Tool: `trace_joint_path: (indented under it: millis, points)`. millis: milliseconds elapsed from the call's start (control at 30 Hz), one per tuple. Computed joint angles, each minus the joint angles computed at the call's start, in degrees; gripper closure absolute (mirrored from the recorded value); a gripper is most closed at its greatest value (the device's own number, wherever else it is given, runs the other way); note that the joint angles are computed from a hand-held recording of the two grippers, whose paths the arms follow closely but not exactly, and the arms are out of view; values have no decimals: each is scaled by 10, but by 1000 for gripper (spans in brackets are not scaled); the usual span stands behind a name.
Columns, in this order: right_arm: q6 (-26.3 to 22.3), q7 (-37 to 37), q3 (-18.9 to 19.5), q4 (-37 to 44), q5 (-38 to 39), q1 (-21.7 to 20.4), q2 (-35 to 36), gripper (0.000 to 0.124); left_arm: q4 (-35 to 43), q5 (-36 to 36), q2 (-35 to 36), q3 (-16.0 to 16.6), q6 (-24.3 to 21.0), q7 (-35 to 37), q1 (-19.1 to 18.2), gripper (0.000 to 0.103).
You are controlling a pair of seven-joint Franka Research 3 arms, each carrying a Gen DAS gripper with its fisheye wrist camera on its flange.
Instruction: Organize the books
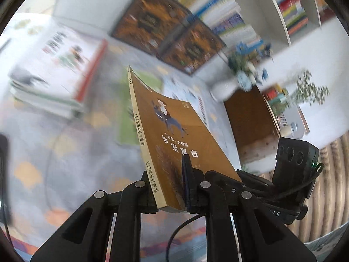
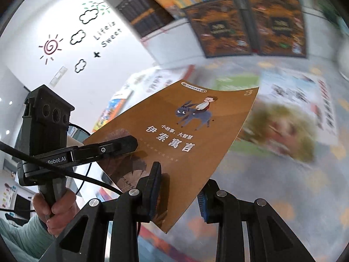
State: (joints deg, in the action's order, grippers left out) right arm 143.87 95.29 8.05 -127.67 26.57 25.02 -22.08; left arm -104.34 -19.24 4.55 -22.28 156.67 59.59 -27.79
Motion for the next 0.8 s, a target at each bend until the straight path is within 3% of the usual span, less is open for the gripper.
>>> trace_joint_path:
  millis: [133,367,633,800]
  points:
    - [12,25,24,107,-33,4,115,93,-33,-33,-30,24,3,53,29,91]
    - [-15,87,19,273,-72,23,281,91,-30,-87,-15,56,-14,138,73,90]
    - [-89,192,-10,453,-162,49,421,91,39,-85,66,43,-34,177,121,89]
    - [-120,222,-19,511,-174,54,465,90,87,-90,113,28,-57,194,149,89]
